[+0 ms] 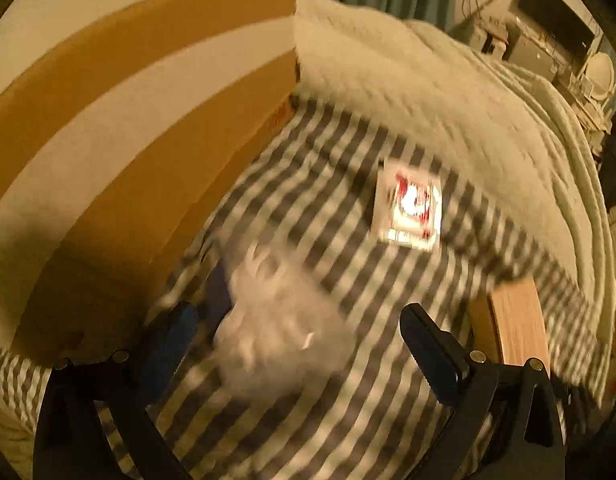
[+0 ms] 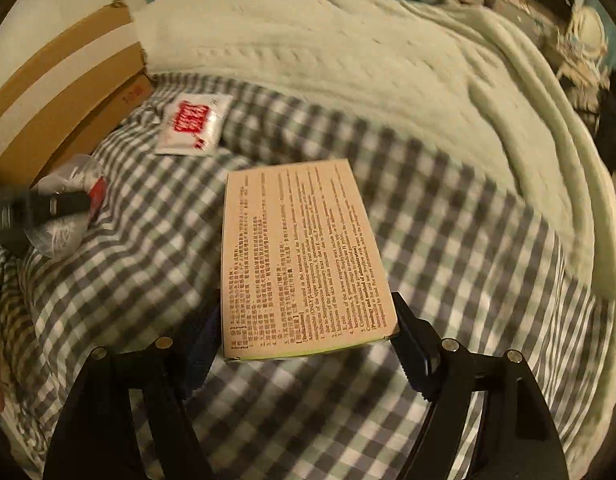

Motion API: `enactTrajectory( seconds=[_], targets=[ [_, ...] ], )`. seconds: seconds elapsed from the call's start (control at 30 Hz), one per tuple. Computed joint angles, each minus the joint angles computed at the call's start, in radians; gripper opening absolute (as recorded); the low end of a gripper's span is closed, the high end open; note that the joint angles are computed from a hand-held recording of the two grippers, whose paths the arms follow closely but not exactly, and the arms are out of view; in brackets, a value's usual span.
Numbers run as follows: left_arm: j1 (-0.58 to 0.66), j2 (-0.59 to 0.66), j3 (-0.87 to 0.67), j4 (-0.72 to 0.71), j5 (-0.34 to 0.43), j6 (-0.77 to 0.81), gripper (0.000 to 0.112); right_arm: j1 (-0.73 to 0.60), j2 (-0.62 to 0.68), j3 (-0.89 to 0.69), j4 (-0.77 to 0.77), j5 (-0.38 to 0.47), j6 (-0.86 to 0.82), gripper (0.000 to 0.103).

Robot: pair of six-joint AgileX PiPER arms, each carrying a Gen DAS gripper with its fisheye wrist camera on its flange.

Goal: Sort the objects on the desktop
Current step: 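Grasp the clear cotton-swab jar with the left gripper while the right grasps the beige medicine box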

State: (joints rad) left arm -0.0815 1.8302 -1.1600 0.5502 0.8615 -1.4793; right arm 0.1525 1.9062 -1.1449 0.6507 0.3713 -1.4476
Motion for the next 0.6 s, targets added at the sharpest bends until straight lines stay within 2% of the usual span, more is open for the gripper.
enactTrajectory(
  seconds=[0.1, 0.13, 0.17, 0.2, 0.33, 0.47, 0.53, 0.6],
  targets=[
    [0.032, 0.11, -0.115, -0.031, 0.086, 0.113, 0.103, -0.011, -0.003, 0.005, 0.003, 0.004, -0.017, 0.077],
    [0.038, 0.125, -0.121, -0.027, 0.094, 0.127, 0.099, -0.005, -0.009, 0.003, -0.011, 0.003, 0.001, 0.077],
    [0.039, 0.126, -0.109, -0.007, 0.096, 0.131, 0.091, -0.004, -0.018, 0.009, -0.01, 0.004, 0.0, 0.077],
    [0.036, 0.13, -0.106, 0.007, 0.117, 0.132, 0.061, -0.006, -0.025, 0.009, -0.018, 0.017, 0.011, 0.076],
    [0.096, 0.036, 0.012, -0.063, -0.013, 0.213, 0.062, -0.035, -0.033, -0.009, -0.002, 0.078, 0.024, 0.076],
    [0.119, -0.06, 0.101, -0.154, -0.108, 0.297, 0.062, -0.044, -0.048, -0.023, -0.039, 0.136, 0.102, 0.076],
    [0.102, -0.113, 0.147, -0.177, -0.143, 0.325, 0.062, -0.044, -0.079, -0.004, -0.031, 0.153, 0.108, 0.075],
    [0.077, -0.153, 0.169, -0.174, -0.141, 0.329, 0.062, -0.04, -0.099, 0.001, -0.037, 0.17, 0.122, 0.075]
  ],
)
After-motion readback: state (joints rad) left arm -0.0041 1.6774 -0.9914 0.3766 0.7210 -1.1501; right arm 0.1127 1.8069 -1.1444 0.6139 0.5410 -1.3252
